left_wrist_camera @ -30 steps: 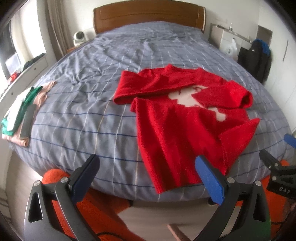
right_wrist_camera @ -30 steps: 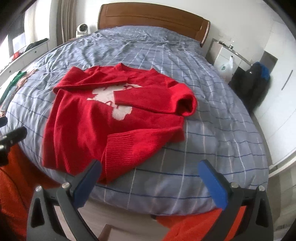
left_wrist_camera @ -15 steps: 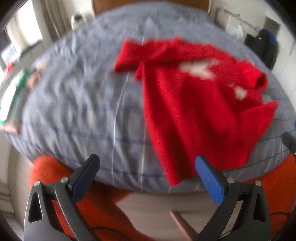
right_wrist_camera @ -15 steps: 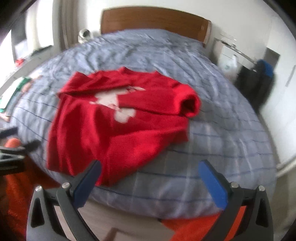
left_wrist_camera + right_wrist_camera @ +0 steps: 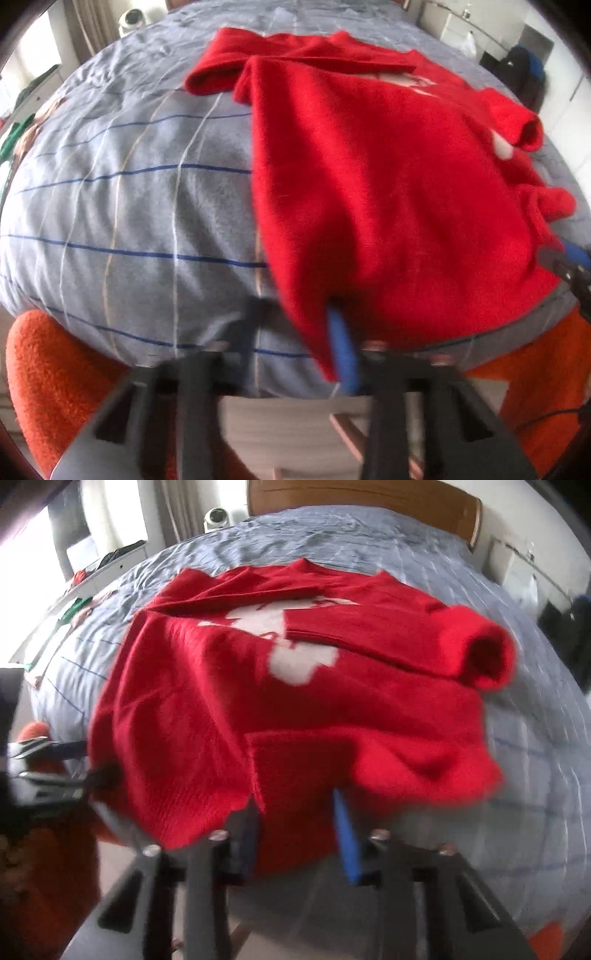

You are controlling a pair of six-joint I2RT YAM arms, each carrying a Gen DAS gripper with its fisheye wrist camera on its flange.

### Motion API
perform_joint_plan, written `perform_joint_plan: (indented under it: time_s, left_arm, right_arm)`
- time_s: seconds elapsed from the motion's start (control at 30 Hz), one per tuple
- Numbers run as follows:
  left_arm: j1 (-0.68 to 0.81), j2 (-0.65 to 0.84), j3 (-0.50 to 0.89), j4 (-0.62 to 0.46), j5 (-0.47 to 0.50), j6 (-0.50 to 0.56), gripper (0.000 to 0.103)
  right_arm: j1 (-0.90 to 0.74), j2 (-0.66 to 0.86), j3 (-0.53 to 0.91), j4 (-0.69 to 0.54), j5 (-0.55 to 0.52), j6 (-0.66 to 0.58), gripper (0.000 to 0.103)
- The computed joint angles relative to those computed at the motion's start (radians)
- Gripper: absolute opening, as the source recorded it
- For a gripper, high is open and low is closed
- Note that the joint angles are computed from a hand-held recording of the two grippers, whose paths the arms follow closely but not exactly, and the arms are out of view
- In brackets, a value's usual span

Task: Fold small clothes

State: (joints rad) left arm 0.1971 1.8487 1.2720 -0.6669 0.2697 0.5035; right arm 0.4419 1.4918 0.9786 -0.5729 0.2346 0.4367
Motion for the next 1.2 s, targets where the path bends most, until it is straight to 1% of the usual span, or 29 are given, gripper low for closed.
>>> perform_joint_plan:
  time_s: [0.07,0.17,0.2,0.23,0.27,0.3,0.33,0.37,0.43,0.47,0.53,0.57,0.67,0.7,0.77,0.83,0.87,0.9,0.93,0.97,1.03,1.07,1.1,1.2]
  left_arm:
    - [0.003,0.003,0.011,-0.025,0.009,0.007,0.009]
    - [0.003,-0.006,-0.002,-0.018,0.010,0.017,0.006]
    - [0.005,-0.006,-0.002,-0.021,0.010,0.020,0.006]
    - [0.010,-0.002,0.003,-0.024,0.013,0.024,0.006]
    - [0.015,0.001,0.007,-0.028,0.015,0.027,0.006]
    - [0.014,0.003,0.018,-0.037,0.016,0.025,0.006]
    - [0.014,0.002,0.018,-0.038,0.015,0.027,0.006]
    - [0.016,0.001,0.018,-0.039,0.014,0.030,0.006]
    - [0.024,-0.003,0.013,-0.036,0.014,0.040,0.006]
    - [0.021,-0.010,0.002,-0.025,0.007,0.041,0.006]
    - [0.000,-0.029,-0.027,0.014,-0.019,0.040,0.005]
    - [-0.012,-0.025,-0.027,0.028,-0.029,0.037,0.005]
    - [-0.008,-0.030,-0.039,0.042,-0.028,0.041,0.005]
    - [-0.010,-0.030,-0.041,0.044,-0.029,0.038,0.005]
    - [-0.014,-0.031,-0.045,0.052,-0.034,0.034,0.006]
    - [-0.017,-0.037,-0.053,0.061,-0.036,0.038,0.005]
    - [-0.011,-0.039,-0.051,0.056,-0.031,0.046,0.005]
    - [-0.011,-0.039,-0.049,0.052,-0.029,0.042,0.004]
    - [0.000,-0.039,-0.038,0.032,-0.015,0.043,0.004]
    - [0.021,-0.030,-0.012,-0.009,0.007,0.047,0.003]
    - [0.060,-0.001,0.054,-0.102,0.054,0.060,0.003]
    - [0.079,0.012,0.085,-0.146,0.074,0.072,0.003]
    - [0.096,0.019,0.112,-0.185,0.087,0.086,0.003]
    - [0.136,0.041,0.182,-0.286,0.102,0.119,0.002]
  right_arm:
    - [-0.007,-0.071,-0.042,-0.044,-0.022,0.043,0.034]
    - [-0.041,-0.157,-0.116,-0.066,-0.067,0.094,0.035]
    - [-0.049,-0.180,-0.136,-0.069,-0.080,0.107,0.038]
    - [-0.062,-0.193,-0.143,-0.078,-0.092,0.119,0.046]
    - [-0.070,-0.210,-0.154,-0.076,-0.101,0.129,0.050]
    - [-0.079,-0.233,-0.164,-0.072,-0.118,0.142,0.057]
    - [-0.087,-0.236,-0.164,-0.059,-0.132,0.150,0.061]
    - [-0.098,-0.253,-0.169,-0.045,-0.160,0.163,0.062]
    - [-0.108,-0.249,-0.157,-0.023,-0.196,0.194,0.072]
    - [-0.112,-0.251,-0.158,-0.005,-0.222,0.206,0.074]
    - [-0.112,-0.225,-0.141,0.009,-0.250,0.224,0.075]
    - [-0.103,-0.208,-0.126,0.009,-0.246,0.238,0.075]
    - [-0.036,-0.152,-0.064,-0.015,-0.157,0.246,0.076]
    - [-0.017,-0.130,-0.050,-0.013,-0.146,0.246,0.076]
    - [0.026,-0.048,-0.016,0.033,-0.145,0.241,0.076]
    - [0.073,0.086,0.053,0.029,-0.082,0.210,0.076]
    - [0.078,0.140,0.075,0.021,-0.067,0.195,0.075]
    - [0.079,0.161,0.072,0.016,-0.045,0.191,0.069]
    - [0.079,0.149,0.058,0.014,-0.027,0.194,0.050]
    - [0.072,0.111,0.032,0.010,-0.022,0.201,0.040]
    - [0.042,0.000,-0.026,-0.016,-0.035,0.229,0.009]
    - [0.029,-0.057,-0.050,-0.043,-0.035,0.247,0.007]
    - [0.011,-0.121,-0.079,-0.067,-0.052,0.261,0.007]
    - [-0.048,-0.270,-0.143,-0.139,-0.136,0.299,0.007]
